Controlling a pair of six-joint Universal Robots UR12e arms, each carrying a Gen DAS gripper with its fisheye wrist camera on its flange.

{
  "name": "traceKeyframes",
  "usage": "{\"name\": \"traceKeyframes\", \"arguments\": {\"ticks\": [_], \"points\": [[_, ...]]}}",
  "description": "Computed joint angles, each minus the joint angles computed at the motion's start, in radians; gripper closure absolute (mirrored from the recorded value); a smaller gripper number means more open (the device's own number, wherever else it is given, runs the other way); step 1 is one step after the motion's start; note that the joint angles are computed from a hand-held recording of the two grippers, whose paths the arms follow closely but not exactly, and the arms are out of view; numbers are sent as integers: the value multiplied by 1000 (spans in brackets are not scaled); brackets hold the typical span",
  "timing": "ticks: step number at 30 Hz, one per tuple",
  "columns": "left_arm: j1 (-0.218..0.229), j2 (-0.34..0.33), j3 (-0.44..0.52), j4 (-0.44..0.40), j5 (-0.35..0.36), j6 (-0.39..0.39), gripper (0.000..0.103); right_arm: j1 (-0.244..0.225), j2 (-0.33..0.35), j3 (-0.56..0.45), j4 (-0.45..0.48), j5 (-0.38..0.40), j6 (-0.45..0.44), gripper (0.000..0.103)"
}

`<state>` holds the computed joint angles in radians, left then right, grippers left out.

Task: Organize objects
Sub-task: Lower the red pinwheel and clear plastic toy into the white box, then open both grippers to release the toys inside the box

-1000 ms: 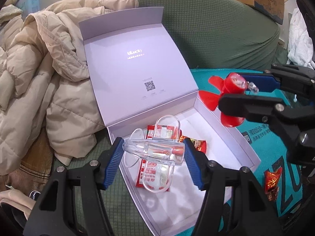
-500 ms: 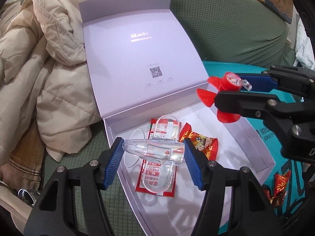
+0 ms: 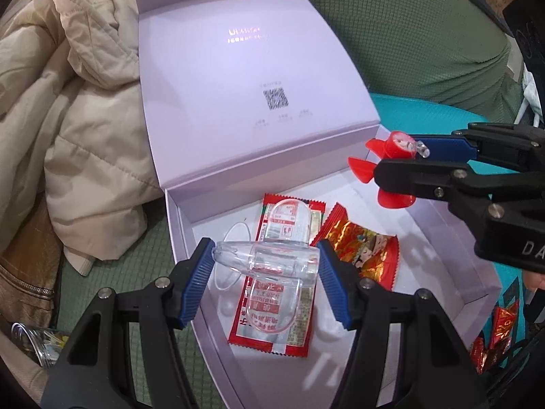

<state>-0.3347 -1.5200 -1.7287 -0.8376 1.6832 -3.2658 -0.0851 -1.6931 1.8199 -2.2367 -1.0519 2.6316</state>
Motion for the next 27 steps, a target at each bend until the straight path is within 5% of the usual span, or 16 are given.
{"name": "traceKeyframes", "arguments": {"ticks": [27], "points": [[-4,-30,54,-170,-34,3,43,18,38,-19,96,-59,-15,69]]}}
